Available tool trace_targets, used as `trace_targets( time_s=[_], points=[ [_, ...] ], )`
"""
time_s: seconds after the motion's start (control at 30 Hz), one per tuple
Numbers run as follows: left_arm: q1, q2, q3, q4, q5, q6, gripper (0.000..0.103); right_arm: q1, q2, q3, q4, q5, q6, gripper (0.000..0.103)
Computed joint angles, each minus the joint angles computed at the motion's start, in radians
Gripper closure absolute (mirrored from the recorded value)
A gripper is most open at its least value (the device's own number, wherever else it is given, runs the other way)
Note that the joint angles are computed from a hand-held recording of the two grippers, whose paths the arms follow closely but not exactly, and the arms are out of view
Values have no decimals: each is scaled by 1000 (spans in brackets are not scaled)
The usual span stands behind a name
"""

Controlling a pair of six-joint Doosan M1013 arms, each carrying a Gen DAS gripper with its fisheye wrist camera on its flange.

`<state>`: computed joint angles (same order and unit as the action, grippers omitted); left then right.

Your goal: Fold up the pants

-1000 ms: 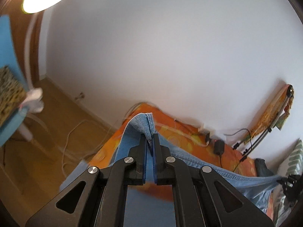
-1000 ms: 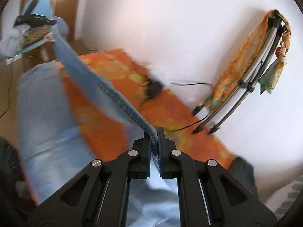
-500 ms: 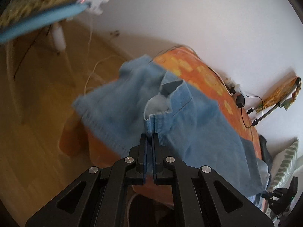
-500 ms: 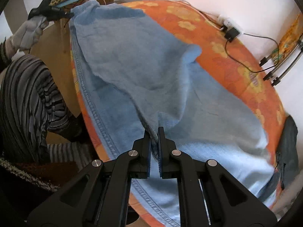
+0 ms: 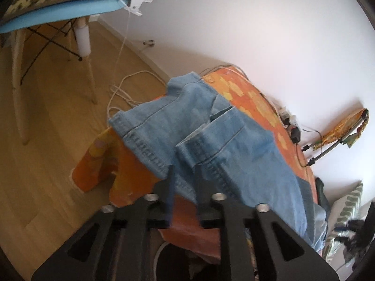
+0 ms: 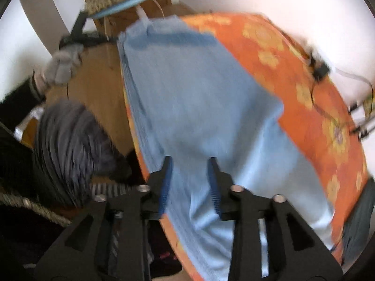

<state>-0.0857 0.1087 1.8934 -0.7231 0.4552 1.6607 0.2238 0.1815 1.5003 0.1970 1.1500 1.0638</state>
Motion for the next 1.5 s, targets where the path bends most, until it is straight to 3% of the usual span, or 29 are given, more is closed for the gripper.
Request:
trace_targets(
  time_s=[0.07, 0.2, 0.33, 0.43, 0.6, 0.83, 1.07, 1.17, 1.27, 1.4, 1.43, 1.5],
  points=[
    [-9, 6, -10, 59, -5, -42, 68, 11, 31, -43, 16, -34, 5, 65],
    [-20, 32, -36, 160, -3, -152, 65, 39, 129, -154, 31, -79, 16, 65],
    [-35, 43, -44, 296, -37, -297, 56, 61, 247, -295, 62, -87, 19, 65],
    [-39, 51, -50, 303, -41, -304, 55, 78, 355, -435, 101, -69, 30, 65],
    [-45, 48, -45, 328, -55, -331, 55, 104, 535, -675, 167, 26, 46, 65],
    [-101, 49, -57, 651, -48, -545, 55, 157, 698, -882, 122, 116, 45, 65],
    [-141, 56, -59, 919, -40, -734, 58, 187, 758, -954, 77, 147, 20, 65],
    [-157, 53, -52, 981, -51, -786, 70, 195, 764, -956, 40, 147, 17, 65],
    [-157, 51, -46, 980, -70, -790, 87, 203, 777, -970, -10, 156, 26, 64],
    [-150, 45, -38, 915, -88, -741, 90, 208, 782, -973, -48, 148, 27, 47],
    [-147, 44, -38, 896, -91, -727, 90, 205, 785, -977, -40, 153, 28, 47],
    [-142, 42, -35, 848, -96, -692, 91, 203, 782, -969, -23, 144, 25, 62]
  ],
)
